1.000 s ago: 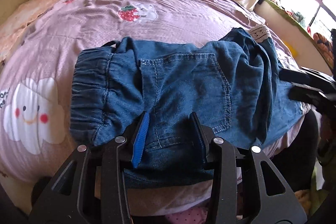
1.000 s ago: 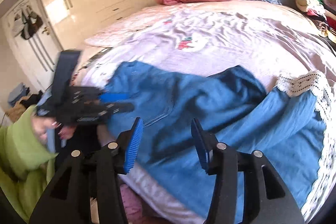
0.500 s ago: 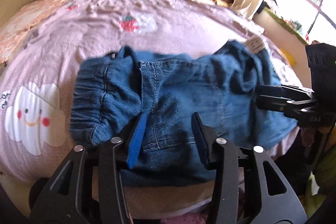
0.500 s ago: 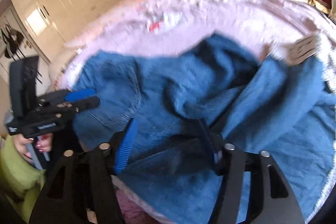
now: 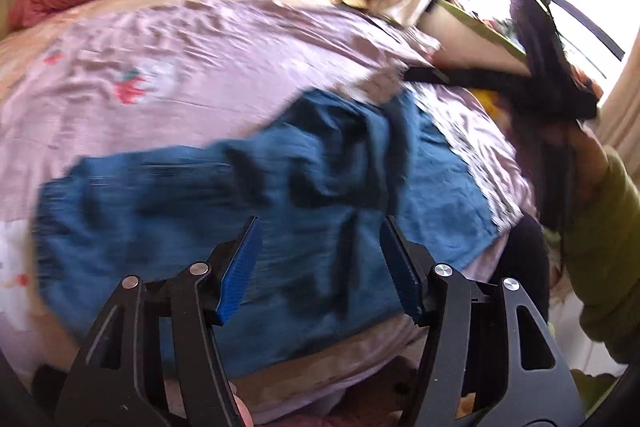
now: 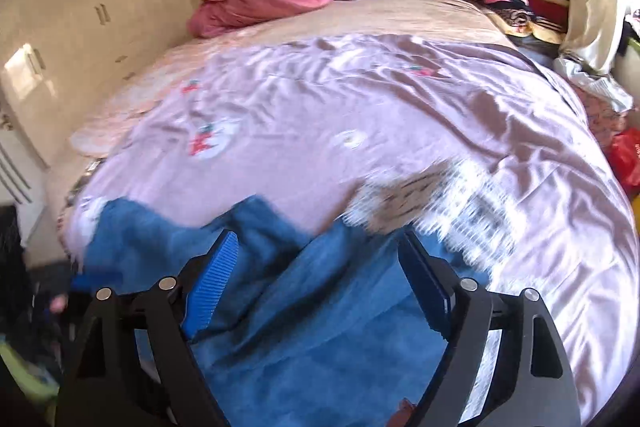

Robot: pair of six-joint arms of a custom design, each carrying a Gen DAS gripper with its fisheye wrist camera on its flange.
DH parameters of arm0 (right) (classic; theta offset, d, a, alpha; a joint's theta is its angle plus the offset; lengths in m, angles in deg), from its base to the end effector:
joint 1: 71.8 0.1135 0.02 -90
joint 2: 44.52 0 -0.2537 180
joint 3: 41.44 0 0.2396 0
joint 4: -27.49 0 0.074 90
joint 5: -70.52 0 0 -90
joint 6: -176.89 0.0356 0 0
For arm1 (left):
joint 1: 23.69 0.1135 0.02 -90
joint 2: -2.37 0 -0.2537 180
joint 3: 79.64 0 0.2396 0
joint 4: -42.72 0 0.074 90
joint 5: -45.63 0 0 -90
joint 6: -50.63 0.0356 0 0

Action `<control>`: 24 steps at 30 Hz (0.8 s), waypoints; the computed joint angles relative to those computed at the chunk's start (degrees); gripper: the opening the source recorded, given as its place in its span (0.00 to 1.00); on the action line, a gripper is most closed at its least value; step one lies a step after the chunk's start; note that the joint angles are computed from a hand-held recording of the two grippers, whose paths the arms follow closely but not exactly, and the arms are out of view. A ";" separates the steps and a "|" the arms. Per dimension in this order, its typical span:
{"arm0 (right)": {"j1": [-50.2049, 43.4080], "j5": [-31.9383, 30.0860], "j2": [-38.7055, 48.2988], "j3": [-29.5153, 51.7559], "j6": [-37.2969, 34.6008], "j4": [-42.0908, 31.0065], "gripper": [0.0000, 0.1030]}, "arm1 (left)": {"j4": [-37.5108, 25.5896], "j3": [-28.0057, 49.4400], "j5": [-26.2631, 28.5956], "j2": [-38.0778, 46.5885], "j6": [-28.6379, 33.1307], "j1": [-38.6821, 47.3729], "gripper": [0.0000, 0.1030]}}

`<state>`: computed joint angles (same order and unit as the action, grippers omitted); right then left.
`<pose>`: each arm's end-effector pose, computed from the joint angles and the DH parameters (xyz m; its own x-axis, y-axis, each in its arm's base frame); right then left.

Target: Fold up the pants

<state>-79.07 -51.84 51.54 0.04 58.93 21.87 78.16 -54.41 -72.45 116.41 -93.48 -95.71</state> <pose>0.2379 -0.0111 0.0802 -0.6867 -0.3116 -0.6567 -0.5422 0.8213 0.1772 0.0750 -0.1767 0.0211 -0.7549 0.0104 -0.6558 0.2405 0.9347 -0.2619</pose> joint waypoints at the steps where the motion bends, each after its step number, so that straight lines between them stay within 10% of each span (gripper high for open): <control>1: 1.59 1.73 2.39 1.88 1.31 1.04 0.80 | 0.08 2.36 1.98 1.94 1.68 0.93 0.51; 13: 13.33 21.19 26.33 21.15 8.31 1.71 0.77 | -3.71 18.22 12.85 14.45 8.89 7.22 0.47; 20: 9.89 17.04 28.59 21.92 6.31 4.44 0.15 | -0.08 18.33 14.17 17.03 8.93 8.64 0.47; 24: 3.04 6.59 23.99 19.30 6.11 2.05 0.10 | 1.79 18.36 16.51 17.56 9.35 11.40 0.47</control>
